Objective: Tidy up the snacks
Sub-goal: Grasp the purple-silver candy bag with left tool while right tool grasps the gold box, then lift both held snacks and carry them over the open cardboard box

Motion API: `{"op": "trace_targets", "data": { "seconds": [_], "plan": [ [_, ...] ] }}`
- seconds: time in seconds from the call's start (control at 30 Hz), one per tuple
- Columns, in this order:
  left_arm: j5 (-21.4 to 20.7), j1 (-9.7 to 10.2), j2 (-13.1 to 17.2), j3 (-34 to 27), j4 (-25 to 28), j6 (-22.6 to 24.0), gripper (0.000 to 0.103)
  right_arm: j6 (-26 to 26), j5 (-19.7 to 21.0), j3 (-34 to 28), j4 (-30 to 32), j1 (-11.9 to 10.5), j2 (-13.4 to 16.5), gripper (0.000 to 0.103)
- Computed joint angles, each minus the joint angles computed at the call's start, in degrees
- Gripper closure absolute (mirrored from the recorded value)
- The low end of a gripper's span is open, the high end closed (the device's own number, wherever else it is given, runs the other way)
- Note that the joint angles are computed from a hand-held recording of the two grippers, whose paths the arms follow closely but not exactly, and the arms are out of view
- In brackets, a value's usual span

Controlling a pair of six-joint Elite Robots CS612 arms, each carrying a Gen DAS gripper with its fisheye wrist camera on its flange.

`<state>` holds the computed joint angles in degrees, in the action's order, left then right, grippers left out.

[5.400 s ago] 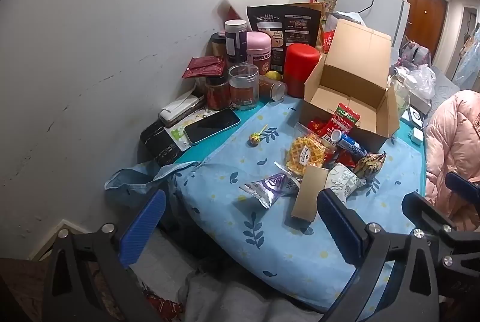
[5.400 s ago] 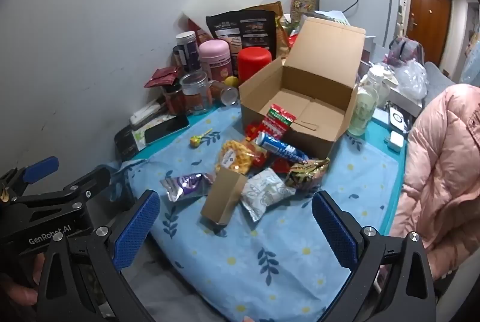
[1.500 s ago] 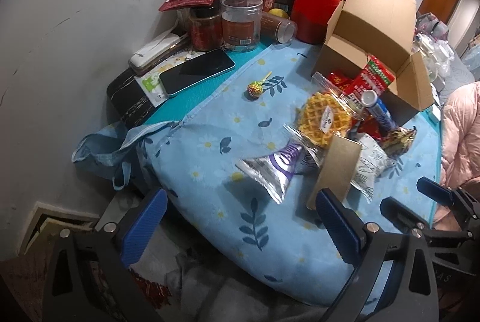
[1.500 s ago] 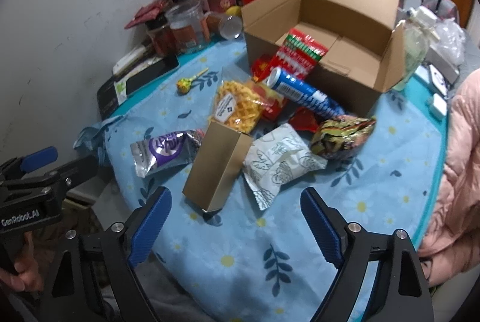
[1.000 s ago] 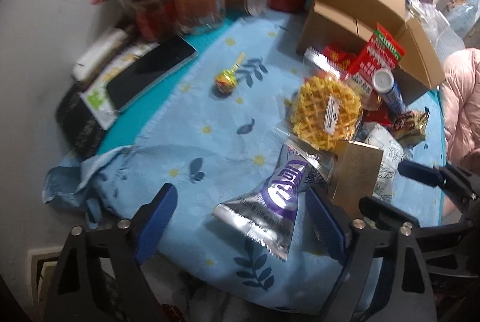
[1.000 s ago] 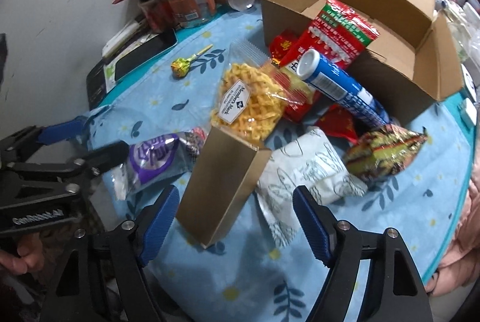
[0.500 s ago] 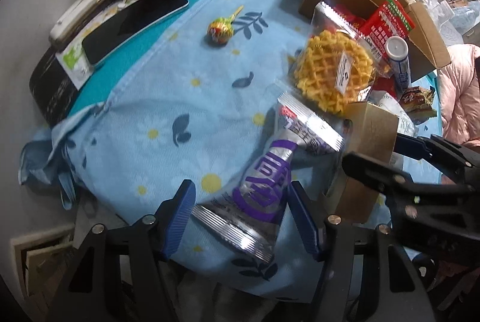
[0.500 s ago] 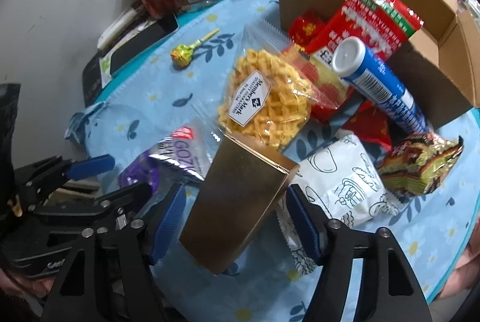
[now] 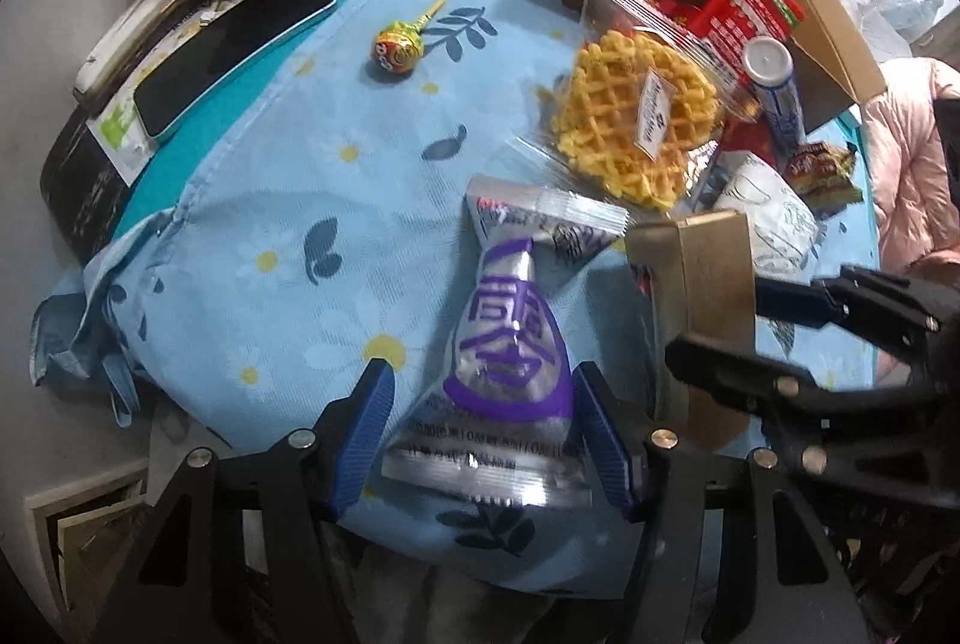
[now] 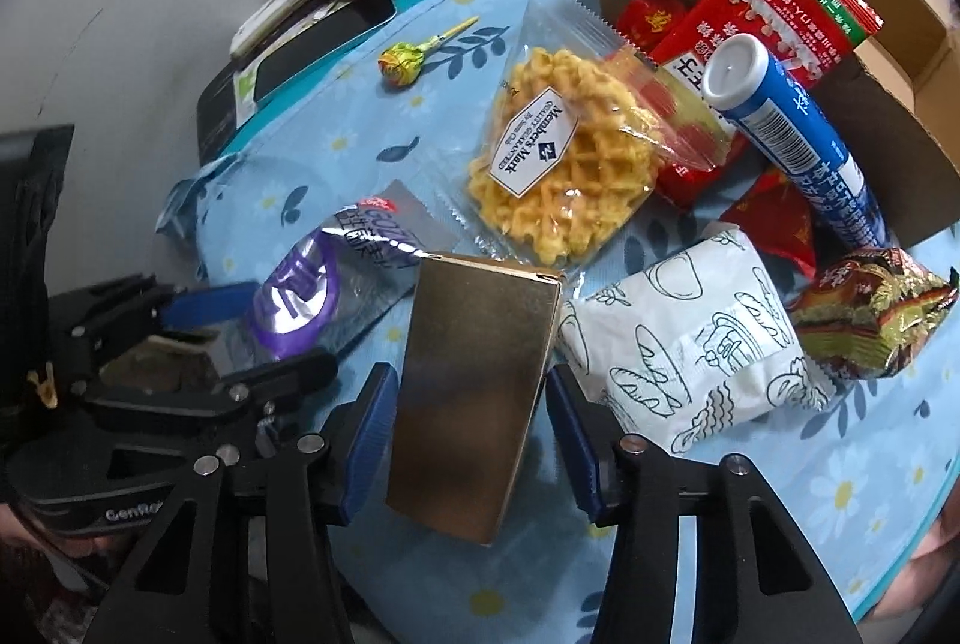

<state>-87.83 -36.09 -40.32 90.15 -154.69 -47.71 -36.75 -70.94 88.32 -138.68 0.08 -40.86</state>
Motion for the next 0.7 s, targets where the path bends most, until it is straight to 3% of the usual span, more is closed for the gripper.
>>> {"op": "trace_targets", "data": {
  "seconds": [0.3, 0.47, 0.7],
  "plan": [
    [1.1, 1.01, 3.0, -4.5, 4.3, 0.5, 0.042, 0.1, -1.2, -1.0, 1.2, 0.5, 1.1, 0.049],
    [3.9, 0.38, 4.6, -7.2, 7.4, 3.2, 0.063, 0.6, -3.0, -1.4, 1.4, 0.9, 1.6, 0.050],
    [2.0, 0.44, 4.7, -8.3, 8.4, 1.4, 0.064, 0.0, -1.7, -0.9, 0.7, 0.6, 1.4, 0.055]
  ]
}}
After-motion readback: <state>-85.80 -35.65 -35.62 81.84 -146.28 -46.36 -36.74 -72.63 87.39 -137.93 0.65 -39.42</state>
